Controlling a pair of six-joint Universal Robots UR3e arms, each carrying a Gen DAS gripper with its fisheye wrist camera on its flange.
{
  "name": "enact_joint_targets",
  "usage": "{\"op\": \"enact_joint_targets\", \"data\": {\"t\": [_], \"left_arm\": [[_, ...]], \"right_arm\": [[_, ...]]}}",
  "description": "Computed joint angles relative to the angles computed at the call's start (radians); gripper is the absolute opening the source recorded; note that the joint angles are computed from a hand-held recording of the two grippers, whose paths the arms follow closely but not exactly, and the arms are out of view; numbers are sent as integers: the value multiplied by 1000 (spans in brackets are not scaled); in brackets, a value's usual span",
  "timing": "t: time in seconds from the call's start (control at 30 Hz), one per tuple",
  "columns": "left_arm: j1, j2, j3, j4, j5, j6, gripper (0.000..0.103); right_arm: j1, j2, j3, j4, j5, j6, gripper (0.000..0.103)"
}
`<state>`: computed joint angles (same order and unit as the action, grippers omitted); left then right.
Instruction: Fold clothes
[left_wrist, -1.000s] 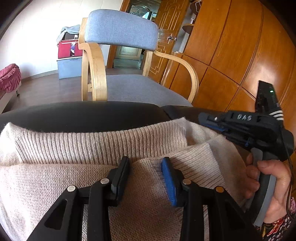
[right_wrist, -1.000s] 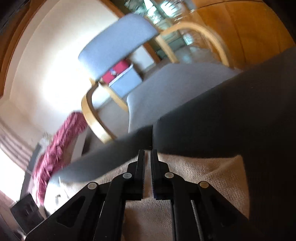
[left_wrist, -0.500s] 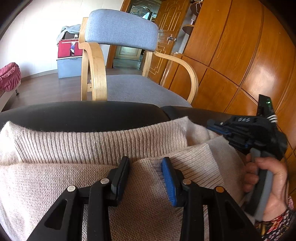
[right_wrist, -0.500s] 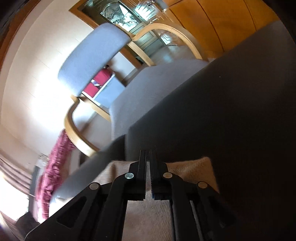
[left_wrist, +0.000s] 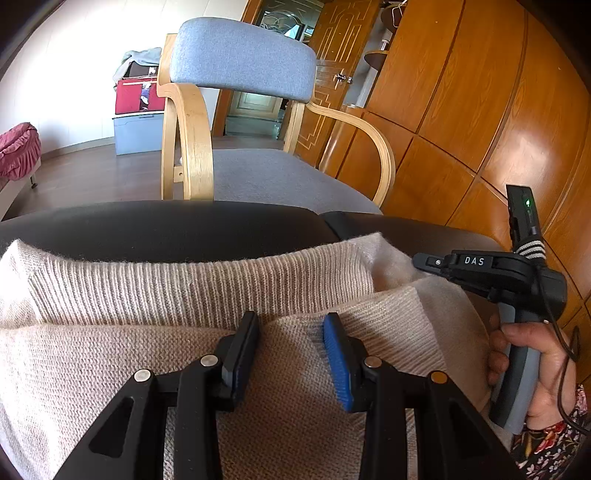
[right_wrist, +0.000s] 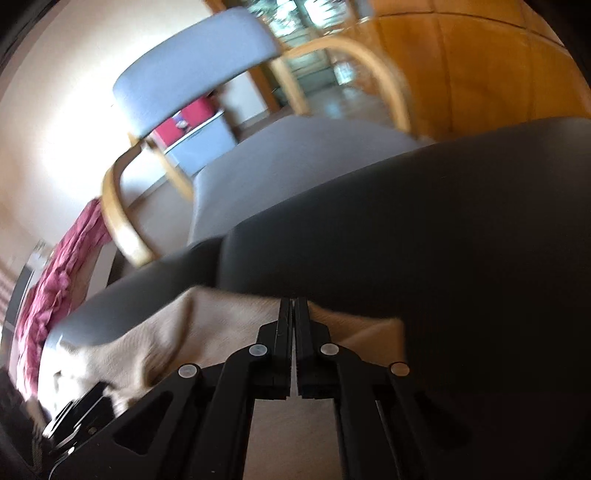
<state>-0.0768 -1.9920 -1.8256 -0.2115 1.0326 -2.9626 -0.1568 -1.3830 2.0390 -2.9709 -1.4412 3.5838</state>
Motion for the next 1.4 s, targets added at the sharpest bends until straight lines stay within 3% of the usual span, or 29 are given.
{"op": "enact_joint_targets", "data": {"t": [0.13,0.27,0.37,0.47,0.6,0.7,0.9,1.0,1.27,1.4], "left_arm": [[1,1,-2,1,0,2,36],[5,0,-1,-2,-9,1,36],[30,10,-23,15,-50,-4,36],[98,55,-83,36,-118,-34,34],[168,130,-132,-23,-87,7,35],[239,151,-125,-49,-41,13,35],[391,43,0,-112,-78,-47,35],[392,-47,106,-219,-77,-1,34],[361,-107,86,-15,41,-26,34],[349,-102,98,-11,116,-81,34]], "right_arm": [[21,-50,56,-96,-22,64,7],[61,-9,9,-263,238,27,7],[136,86,-107,-247,359,7,7],[237,198,-237,-122,272,-44,8],[250,288,-311,-35,271,-86,5],[288,259,-321,14,182,-135,5],[364,270,-339,11,106,-107,5],[341,298,-380,29,119,-127,6],[316,288,-353,18,127,-154,6],[312,297,-359,15,134,-151,6]]}}
